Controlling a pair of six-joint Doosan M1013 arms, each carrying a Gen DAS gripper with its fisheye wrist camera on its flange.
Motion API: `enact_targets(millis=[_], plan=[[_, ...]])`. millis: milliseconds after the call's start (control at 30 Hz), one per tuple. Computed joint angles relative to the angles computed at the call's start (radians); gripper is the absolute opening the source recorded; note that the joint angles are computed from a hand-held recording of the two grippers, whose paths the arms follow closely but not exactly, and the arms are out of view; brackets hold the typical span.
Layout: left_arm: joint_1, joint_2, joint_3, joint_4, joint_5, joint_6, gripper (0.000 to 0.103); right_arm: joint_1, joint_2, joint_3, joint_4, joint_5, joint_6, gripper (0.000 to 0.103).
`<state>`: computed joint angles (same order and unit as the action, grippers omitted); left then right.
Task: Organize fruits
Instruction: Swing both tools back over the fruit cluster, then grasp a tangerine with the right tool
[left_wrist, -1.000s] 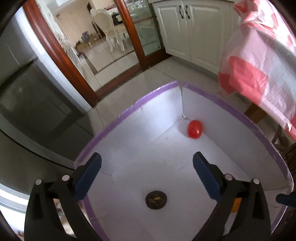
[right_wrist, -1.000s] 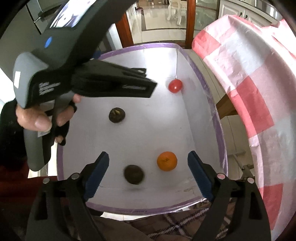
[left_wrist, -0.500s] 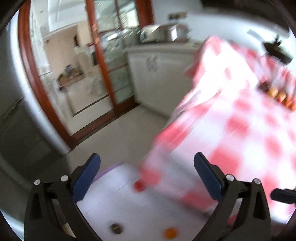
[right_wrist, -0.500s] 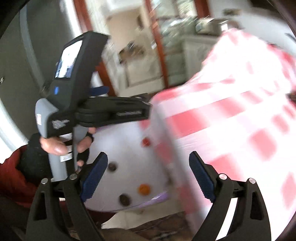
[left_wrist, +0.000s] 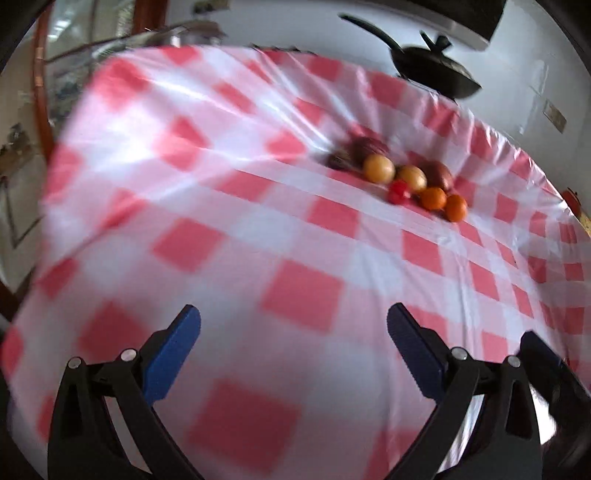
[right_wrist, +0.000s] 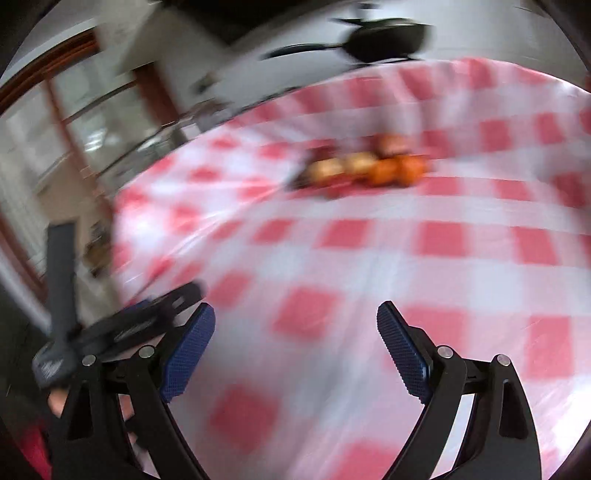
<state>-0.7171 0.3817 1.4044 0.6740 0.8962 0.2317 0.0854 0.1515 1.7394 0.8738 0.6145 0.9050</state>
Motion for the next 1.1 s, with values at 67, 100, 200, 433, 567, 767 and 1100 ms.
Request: enact_targets(millis=[67, 100, 200, 433, 567, 767, 1100], plan=[[0.010, 0.046, -0.055, -0.034, -0.017, 0.055, 0.101, -0.012, 0.038, -0.038, -0.103, -0.028, 0.118, 0.087], [0.012, 0.063, -0.074, -0.035, -0.019, 0.068, 0.101, -0.016, 0.059, -0.059, -0.145, -0.033, 0.167, 0.087], [0.025, 0.091, -0.110, -0.069, -0.027, 0.107, 0.101, -0.019, 0.127, -0.139, -0.257, -0.037, 0.267, 0.087], [0.046, 0.070, -0.075, -0.120, -0.091, 0.061, 0.101, 0.007, 0.292, -0.366, -0.489, 0.049, 0.405, 0.074], [0.043, 0.084, -0.098, -0.127, -0.054, 0.097, 0.101, 0.014, 0.359, -0.463, -0.551, 0.104, 0.444, 0.064], [0.039, 0.113, -0.148, -0.136, 0.033, 0.158, 0.101, 0.030, 0.434, -0.581, -0.650, 0.157, 0.492, 0.052], [0.039, 0.115, -0.152, -0.136, 0.050, 0.171, 0.101, -0.026, 0.340, -0.409, -0.335, 0.001, 0.460, 0.045]])
